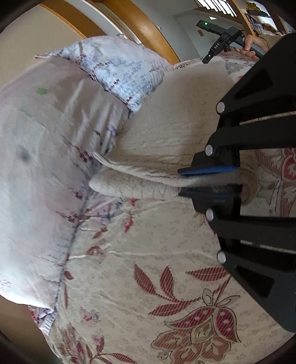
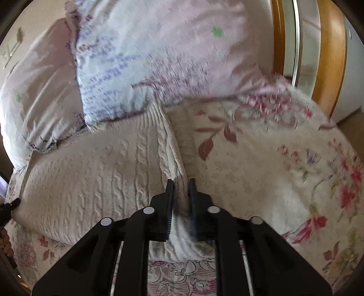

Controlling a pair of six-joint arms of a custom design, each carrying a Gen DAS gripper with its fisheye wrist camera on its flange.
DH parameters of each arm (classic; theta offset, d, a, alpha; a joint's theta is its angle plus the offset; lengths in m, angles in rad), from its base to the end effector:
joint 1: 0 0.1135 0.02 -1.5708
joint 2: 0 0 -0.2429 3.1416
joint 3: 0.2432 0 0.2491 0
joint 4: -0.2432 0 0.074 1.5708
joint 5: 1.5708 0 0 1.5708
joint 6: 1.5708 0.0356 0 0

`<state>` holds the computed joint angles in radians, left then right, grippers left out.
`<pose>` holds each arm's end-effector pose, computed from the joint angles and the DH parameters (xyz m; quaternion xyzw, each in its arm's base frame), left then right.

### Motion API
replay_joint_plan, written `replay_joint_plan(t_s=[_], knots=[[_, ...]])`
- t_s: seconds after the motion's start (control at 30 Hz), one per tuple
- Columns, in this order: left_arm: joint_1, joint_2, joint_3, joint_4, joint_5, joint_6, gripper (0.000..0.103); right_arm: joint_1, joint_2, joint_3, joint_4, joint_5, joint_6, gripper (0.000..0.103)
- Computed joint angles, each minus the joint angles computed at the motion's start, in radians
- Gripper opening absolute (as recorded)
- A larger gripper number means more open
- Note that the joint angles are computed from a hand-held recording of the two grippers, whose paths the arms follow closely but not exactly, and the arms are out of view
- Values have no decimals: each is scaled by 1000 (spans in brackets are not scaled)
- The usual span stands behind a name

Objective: Fold small clothes

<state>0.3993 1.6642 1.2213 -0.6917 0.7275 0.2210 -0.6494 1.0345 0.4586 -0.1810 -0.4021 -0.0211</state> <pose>0.3126 0.1062 0.2148 -0.0046 0.9157 -0.2691 0.2986 0.1748 -0.1153 0.1676 0.2029 0.8802 0.0456 0.4266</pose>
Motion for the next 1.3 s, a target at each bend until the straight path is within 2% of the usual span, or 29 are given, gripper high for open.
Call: replay_joint_plan(t_s=[0.03, 0.07, 0.1, 0.13, 0.23, 0.37, 0.43, 0.6, 0.63, 0.73, 0.83, 0.93, 1.0, 1.13, 1.3], knots=[[5, -20, -9, 8, 10, 0, 20, 2, -55, -19, 3, 3, -4, 20], [7, -37, -17, 17, 13, 1, 24, 9, -111, -37, 0, 2, -14, 27], [5, -55, -26, 27, 7, 2, 33, 23, -153, -46, -10, 4, -27, 32], [-7, -76, -36, 45, -25, -1, 37, 43, -176, -50, -19, 7, -40, 38], [-31, -66, -28, 45, -80, -3, 38, 132, -177, -45, -49, 34, -79, 38], [-39, -20, -23, 26, -113, 6, 38, 220, -100, -40, -43, 123, -79, 38], [-35, -33, -49, 50, -109, 18, 38, 227, -20, -28, -44, 145, -83, 39], [-26, -37, -47, 33, -99, 32, 41, 239, -30, -21, -66, 162, -85, 40], [-22, -23, -27, 14, -85, 28, 44, 239, -26, -10, -80, 157, -76, 42], [-11, 49, 63, -45, -22, -25, 50, 179, -18, 41, -134, -6, -37, 57], [-8, 128, 155, -84, 39, -87, 52, 181, -8, 73, -135, -71, -10, 57], [-19, 194, 223, -95, 58, -156, 52, 231, 8, 103, -130, -96, 30, 57], [-26, 221, 238, -79, 78, -193, 51, 269, 30, 118, -116, -85, 46, 57], [-42, 219, 228, -34, 75, -232, 51, 387, 73, 131, -73, 17, 68, 57], [-52, 242, 244, -9, 94, -274, 51, 426, 81, 114, -32, 26, 82, 62]])
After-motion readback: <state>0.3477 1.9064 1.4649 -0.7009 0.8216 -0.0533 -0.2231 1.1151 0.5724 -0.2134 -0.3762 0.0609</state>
